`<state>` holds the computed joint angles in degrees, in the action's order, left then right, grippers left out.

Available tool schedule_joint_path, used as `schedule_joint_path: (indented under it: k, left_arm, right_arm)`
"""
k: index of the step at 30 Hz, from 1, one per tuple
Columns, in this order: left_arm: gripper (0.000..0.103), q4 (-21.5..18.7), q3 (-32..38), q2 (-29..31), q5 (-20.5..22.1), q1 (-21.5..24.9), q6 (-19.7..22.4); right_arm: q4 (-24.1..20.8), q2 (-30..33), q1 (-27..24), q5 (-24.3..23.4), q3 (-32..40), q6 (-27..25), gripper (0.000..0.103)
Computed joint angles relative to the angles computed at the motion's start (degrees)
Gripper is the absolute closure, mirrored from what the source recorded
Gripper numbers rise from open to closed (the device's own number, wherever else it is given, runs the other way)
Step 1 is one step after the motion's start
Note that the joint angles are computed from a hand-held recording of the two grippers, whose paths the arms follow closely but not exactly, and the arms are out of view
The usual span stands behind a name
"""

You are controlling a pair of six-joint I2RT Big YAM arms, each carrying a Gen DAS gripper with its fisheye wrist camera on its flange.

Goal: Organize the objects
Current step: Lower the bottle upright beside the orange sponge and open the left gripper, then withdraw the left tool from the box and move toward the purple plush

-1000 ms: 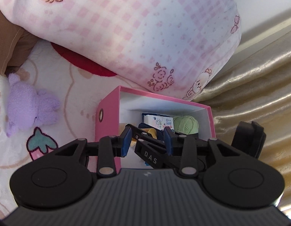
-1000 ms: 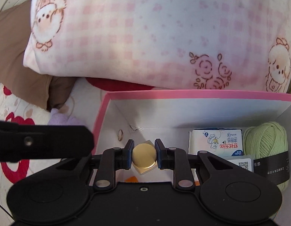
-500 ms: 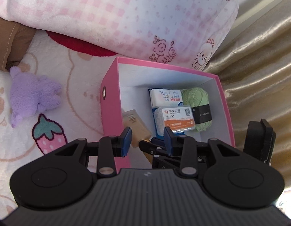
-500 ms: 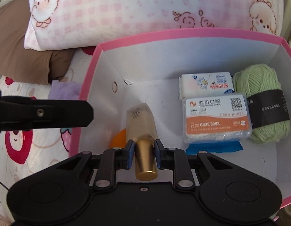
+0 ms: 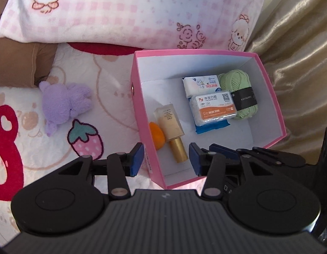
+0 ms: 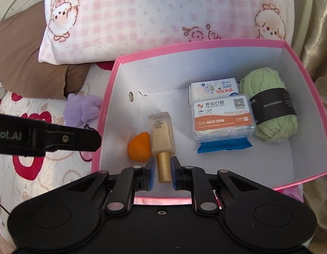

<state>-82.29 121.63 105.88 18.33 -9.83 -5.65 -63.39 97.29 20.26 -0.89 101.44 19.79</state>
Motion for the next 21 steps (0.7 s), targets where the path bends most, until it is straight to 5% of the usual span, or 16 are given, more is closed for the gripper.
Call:
schedule_joint_path:
  k: [8,13,21]
  left_arm:
    - [0.041,-1.79,-2.42,-5.87,-4.18,-0.89,3.57]
    - [0.037,-4.32,-3.75,-8.68,-5.35,-0.29,6.43]
    - [0.026,-0.57,-11.21,-15.31,-5.11,4.08,9.72]
  right_arm:
    - [-3.26,-6.72,2.0,4.88,-0.55,-2.24,0.066]
    - [-4.01,-9.29,4.51,8.04,-0.32,-3.15,0.047]
    - [-6.55,-10.84,9.12,7.25,0.81,-3.74,0.036]
